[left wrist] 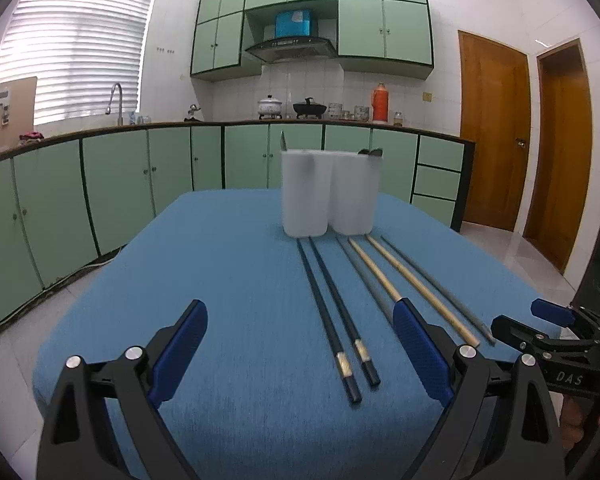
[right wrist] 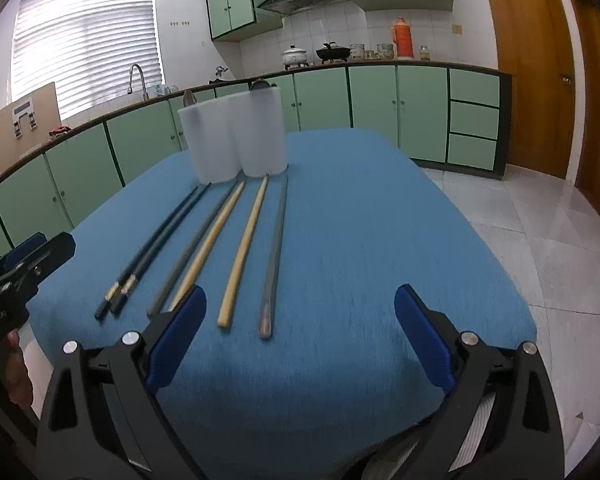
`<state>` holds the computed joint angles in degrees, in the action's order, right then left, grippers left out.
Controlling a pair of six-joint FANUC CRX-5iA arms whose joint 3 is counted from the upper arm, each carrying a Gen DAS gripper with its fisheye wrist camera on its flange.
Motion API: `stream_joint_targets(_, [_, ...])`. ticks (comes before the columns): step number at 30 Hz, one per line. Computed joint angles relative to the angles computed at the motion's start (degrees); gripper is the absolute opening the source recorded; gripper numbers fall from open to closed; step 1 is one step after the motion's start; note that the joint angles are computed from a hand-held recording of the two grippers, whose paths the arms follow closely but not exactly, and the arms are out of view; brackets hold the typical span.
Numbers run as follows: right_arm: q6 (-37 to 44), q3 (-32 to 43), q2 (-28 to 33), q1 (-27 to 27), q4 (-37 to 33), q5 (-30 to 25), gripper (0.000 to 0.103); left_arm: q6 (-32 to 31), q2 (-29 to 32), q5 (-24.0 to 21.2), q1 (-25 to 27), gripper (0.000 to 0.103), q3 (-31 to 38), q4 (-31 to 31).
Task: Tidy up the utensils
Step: 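Lower the right tool onto the grey chopstick and close on it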
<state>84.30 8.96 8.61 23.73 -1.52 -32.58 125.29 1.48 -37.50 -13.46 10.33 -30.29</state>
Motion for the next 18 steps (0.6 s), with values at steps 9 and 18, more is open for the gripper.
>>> stream_joint_targets(9, [0.7,-2.9,-1.2,0.9,0.7,1.6,0.055,1.4,-1.1,-0.4,-0.2,0.092,-2.1,-0.1])
stream_joint_targets(18, [-1.3,-5.6,-2.2,1.3,3.6,4.2,0.035,1.9,-1.9,-0.1,0.1,0.092,-4.0,0.8])
